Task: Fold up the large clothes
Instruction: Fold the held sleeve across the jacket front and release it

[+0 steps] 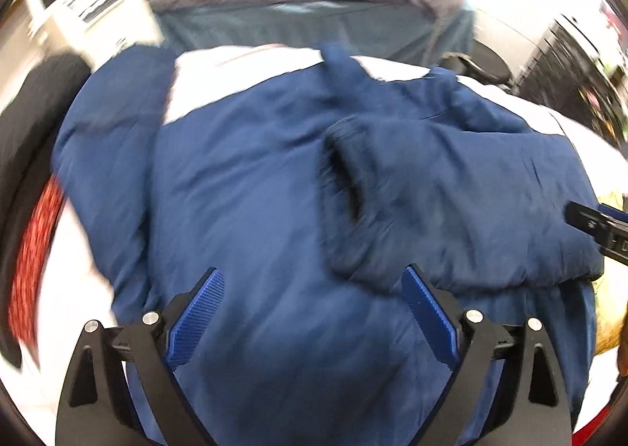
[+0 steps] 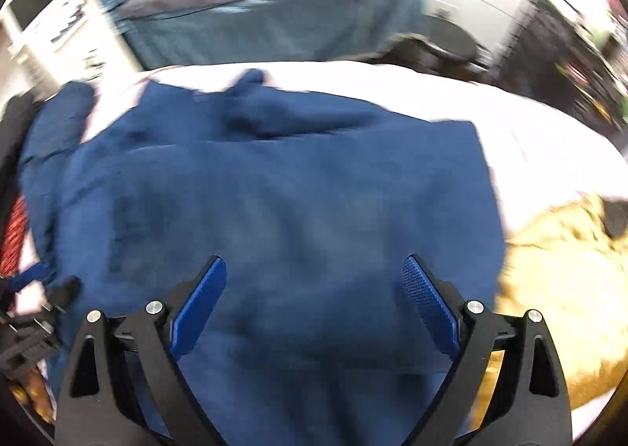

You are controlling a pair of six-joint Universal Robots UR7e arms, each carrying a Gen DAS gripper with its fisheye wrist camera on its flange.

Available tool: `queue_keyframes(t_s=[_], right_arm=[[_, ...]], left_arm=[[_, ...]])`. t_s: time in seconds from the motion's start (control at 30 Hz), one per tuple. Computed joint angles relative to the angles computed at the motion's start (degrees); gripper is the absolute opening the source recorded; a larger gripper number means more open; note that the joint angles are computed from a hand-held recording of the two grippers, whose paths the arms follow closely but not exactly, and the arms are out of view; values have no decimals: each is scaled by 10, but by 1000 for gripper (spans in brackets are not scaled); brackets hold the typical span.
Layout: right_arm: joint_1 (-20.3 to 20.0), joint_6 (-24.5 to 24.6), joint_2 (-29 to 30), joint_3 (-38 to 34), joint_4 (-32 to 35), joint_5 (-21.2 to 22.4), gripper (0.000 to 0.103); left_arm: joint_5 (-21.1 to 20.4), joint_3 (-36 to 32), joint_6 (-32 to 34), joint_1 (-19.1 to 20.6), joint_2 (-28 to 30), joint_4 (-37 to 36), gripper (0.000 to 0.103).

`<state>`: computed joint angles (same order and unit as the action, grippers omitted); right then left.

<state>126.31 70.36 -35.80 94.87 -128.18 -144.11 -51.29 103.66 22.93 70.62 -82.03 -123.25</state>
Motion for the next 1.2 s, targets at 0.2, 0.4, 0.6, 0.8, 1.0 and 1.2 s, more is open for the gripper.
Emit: queue_keyframes(t_s=[0.2,0.4,0.6,0.8,1.0,1.2], right_arm=[[-4,60,-41,65,-12,14,90],[5,46,-27,52,2,5,90],[8,2,-7,29,-16,7,90],[7,-69,33,-15,-22,26,90],[9,-133,56,-52,-22,15,90],[-28,-160,80,-76,25,82,90]], left_arm=[[39,-10,33,3,84,-12,44],[34,13,44,-7,60,-36,11],[92,7,22,20,25,-41,10],[118,9,58,26,32,-76,71],[77,17,67,-2,13,-145,88],[81,17,39,0,43,-33,84]])
